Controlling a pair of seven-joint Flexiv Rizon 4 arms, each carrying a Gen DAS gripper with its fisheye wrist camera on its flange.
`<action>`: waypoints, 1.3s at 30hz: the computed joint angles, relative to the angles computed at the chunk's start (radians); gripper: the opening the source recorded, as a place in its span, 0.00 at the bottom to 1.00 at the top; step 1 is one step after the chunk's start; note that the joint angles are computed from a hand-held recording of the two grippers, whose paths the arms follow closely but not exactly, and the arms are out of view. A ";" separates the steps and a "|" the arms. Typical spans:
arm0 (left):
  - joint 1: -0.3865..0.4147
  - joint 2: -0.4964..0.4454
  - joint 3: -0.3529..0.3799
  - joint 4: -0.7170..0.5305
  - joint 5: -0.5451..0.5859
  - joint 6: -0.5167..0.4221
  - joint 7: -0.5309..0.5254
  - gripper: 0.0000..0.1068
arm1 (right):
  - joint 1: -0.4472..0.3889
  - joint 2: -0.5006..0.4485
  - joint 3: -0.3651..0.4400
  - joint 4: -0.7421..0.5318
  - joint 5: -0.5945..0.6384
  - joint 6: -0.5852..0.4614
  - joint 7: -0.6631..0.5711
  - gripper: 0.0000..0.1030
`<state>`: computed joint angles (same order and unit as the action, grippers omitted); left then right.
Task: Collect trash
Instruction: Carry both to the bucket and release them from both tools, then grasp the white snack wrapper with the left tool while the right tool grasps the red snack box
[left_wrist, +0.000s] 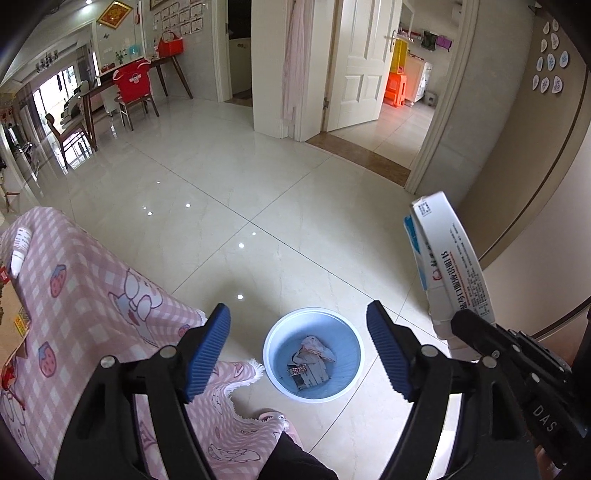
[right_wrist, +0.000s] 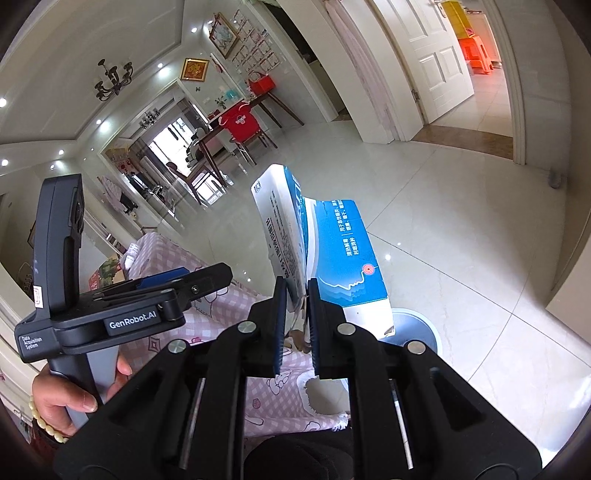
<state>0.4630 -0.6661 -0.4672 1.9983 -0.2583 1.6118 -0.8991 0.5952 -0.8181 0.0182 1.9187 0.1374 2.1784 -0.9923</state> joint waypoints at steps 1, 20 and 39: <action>0.002 0.003 0.000 0.000 -0.002 0.001 -0.002 0.70 | 0.008 0.002 -0.004 -0.003 0.005 -0.006 -0.001 0.11; 0.125 0.047 -0.065 0.055 0.067 0.067 -0.050 0.74 | 0.070 -0.021 -0.073 -0.065 0.057 -0.068 0.007 0.61; 0.609 0.156 -0.357 0.270 0.310 0.187 -0.168 0.76 | 0.254 0.097 -0.119 -0.057 0.103 -0.101 -0.123 0.61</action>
<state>1.0716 -0.5099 -0.8244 2.2681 0.0520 1.7987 -1.0672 0.8487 -0.7211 -0.1009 1.8621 0.2399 2.0775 -1.1149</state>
